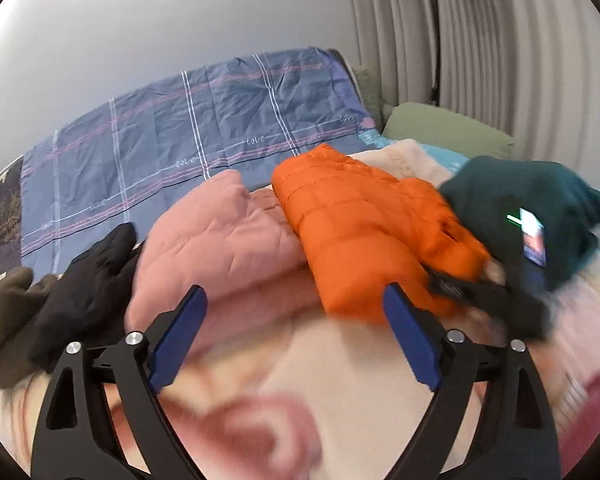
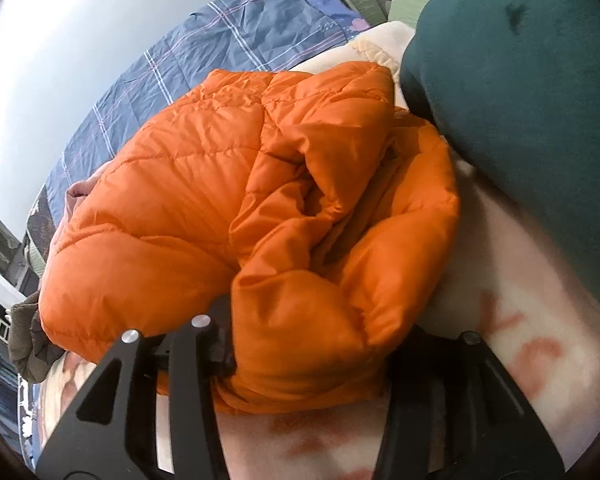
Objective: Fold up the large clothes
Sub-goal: 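Open both grippers and pull them back from the placed jacket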
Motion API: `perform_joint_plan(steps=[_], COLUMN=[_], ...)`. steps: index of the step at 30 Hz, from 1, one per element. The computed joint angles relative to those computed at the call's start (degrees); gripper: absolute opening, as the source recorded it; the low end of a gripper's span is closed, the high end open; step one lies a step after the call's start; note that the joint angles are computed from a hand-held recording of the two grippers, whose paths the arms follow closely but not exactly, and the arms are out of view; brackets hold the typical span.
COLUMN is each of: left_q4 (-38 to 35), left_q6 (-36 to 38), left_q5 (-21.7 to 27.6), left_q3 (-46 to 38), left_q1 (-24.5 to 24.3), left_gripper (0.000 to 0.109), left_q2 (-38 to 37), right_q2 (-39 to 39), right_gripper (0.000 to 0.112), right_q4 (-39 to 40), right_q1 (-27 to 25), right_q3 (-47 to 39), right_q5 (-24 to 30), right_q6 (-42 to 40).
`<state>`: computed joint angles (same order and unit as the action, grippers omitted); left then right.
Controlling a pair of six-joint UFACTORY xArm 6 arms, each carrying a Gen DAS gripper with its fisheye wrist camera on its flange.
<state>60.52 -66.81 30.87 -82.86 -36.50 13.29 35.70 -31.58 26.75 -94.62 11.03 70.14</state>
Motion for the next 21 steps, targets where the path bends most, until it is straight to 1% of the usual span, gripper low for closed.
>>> perform_joint_plan(steps=[1, 2, 3, 5, 6, 7, 8, 9, 10, 11, 13, 15, 16, 17, 18, 19, 20, 21], left_q4=[1.3, 2.5, 4.1, 5.4, 6.2, 7.6, 8.6, 9.9, 10.6, 11.4, 11.9, 11.8, 11.8, 11.9, 12.1, 12.0, 11.6, 11.5], left_q6=[-1.5, -2.9, -4.8, -6.8, -8.0, -9.8, -11.1, -13.0, -14.0, -15.4, -17.2, -19.0, -19.9, -21.0, -22.1, -23.1, -23.6, -24.0], left_q5=[-0.3, -0.3, 0.4, 1.2, 1.5, 2.6, 3.3, 4.7, 5.9, 7.1, 8.9, 11.2, 12.5, 13.8, 15.1, 16.7, 17.9, 19.1], left_q3=[3.3, 6.3, 10.5, 15.4, 17.7, 20.6, 22.5, 24.9, 26.0, 27.3, 30.5, 33.3, 34.6, 35.7, 36.8, 38.1, 39.0, 39.8], left_q1=[-0.5, -1.1, -2.3, -3.6, -4.2, -5.4, -6.2, -7.5, -8.3, -9.3, -11.5, -14.1, -15.4, -16.6, -18.0, -19.8, -21.4, -22.7], left_gripper=[0.091, 0.092, 0.094, 0.098, 0.098, 0.098, 0.099, 0.101, 0.102, 0.102, 0.102, 0.102, 0.102, 0.102, 0.102, 0.102, 0.102, 0.102], left_q2=[-3.0, -5.8, -10.0, -14.8, -17.2, -20.3, -22.3, -24.9, -26.3, -27.7, -31.1, -34.0, -35.5, -36.6, -37.8, -39.2, -40.2, -41.0], right_q2=[-0.6, -2.3, -4.2, -7.6, -11.0, -14.2, -16.4, -19.6, -22.6, -26.7, -33.3, -40.4, -43.6, -47.1, -48.9, -50.2, -50.5, -50.3], right_gripper=[0.050, 0.054, 0.058, 0.061, 0.061, 0.063, 0.070, 0.076, 0.076, 0.076, 0.076, 0.076, 0.080, 0.082, 0.086, 0.087, 0.088, 0.089], right_q4=[-2.0, -6.3, -10.3, -16.0, -21.0, -24.5, -25.9, -26.0, -27.3, -30.2, -33.0, -35.6, -36.9, -38.6, -39.5, -40.2, -40.2, -40.1], right_q1=[0.1, 0.4, 0.6, 1.1, 1.8, 2.8, 3.7, 5.1, 6.8, 9.5, 13.7, 19.5, 22.8, 27.7, 31.3, 35.7, 38.9, 43.2], right_q3=[0.1, 1.7, 3.8, 7.8, 11.7, 15.2, 17.6, 21.2, 24.1, 27.7, 33.3, 38.1, 39.9, 41.4, 41.7, 41.6, 40.9, 39.5], right_q5=[1.1, 2.3, 2.9, 3.3, 3.8, 5.2, 6.3, 6.6, 8.5, 11.6, 15.0, 20.6, 23.8, 29.3, 33.5, 38.7, 42.8, 48.7], right_q6=[2.2, 6.8, 11.0, 17.6, 22.9, 26.1, 26.9, 25.2, 24.9, 26.2, 28.0, 31.2, 32.8, 34.7, 35.4, 35.6, 35.1, 34.1])
